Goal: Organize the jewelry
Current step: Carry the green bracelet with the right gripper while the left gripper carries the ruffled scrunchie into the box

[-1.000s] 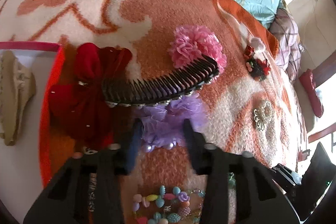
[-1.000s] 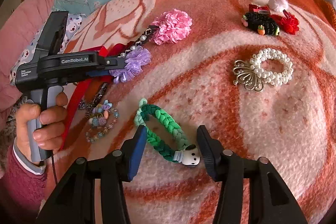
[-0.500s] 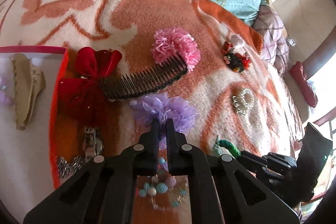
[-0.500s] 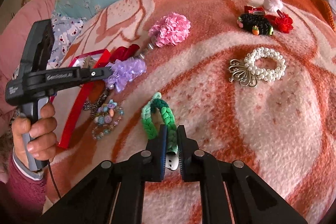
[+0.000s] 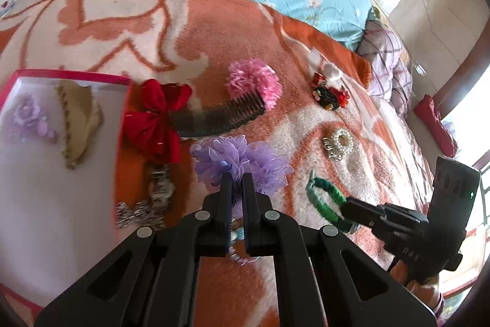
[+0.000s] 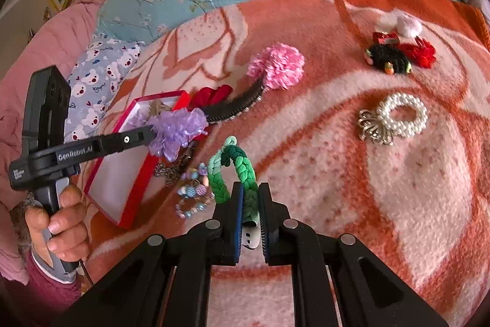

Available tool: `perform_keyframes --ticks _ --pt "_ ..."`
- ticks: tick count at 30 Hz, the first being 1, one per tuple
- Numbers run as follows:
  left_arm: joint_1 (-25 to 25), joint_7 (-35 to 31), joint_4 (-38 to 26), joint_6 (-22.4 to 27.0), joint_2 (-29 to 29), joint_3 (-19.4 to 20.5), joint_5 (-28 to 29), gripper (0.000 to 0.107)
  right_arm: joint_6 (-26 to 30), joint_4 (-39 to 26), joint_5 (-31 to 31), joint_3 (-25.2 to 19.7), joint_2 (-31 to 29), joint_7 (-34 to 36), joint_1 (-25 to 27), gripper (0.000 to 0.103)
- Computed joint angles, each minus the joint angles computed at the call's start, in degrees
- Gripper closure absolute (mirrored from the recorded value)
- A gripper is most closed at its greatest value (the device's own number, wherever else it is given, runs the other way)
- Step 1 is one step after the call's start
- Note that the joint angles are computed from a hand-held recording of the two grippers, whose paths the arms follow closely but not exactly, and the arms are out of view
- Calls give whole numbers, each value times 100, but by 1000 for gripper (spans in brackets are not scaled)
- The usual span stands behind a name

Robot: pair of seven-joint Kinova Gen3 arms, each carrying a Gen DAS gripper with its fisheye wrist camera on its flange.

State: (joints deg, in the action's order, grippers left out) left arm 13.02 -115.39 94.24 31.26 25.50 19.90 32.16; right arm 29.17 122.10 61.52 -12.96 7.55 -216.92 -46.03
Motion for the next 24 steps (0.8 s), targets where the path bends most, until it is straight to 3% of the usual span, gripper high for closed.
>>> perform_keyframes --ticks 12,24 --pt "-721 -244 813 -406 -542 -227 424 104 -524 -770 609 396 689 -112 -143 94" --pt "-1201 -500 1129 -566 -746 -418 601 104 -1223 -2059 -80 896 1628 1129 -363 94"
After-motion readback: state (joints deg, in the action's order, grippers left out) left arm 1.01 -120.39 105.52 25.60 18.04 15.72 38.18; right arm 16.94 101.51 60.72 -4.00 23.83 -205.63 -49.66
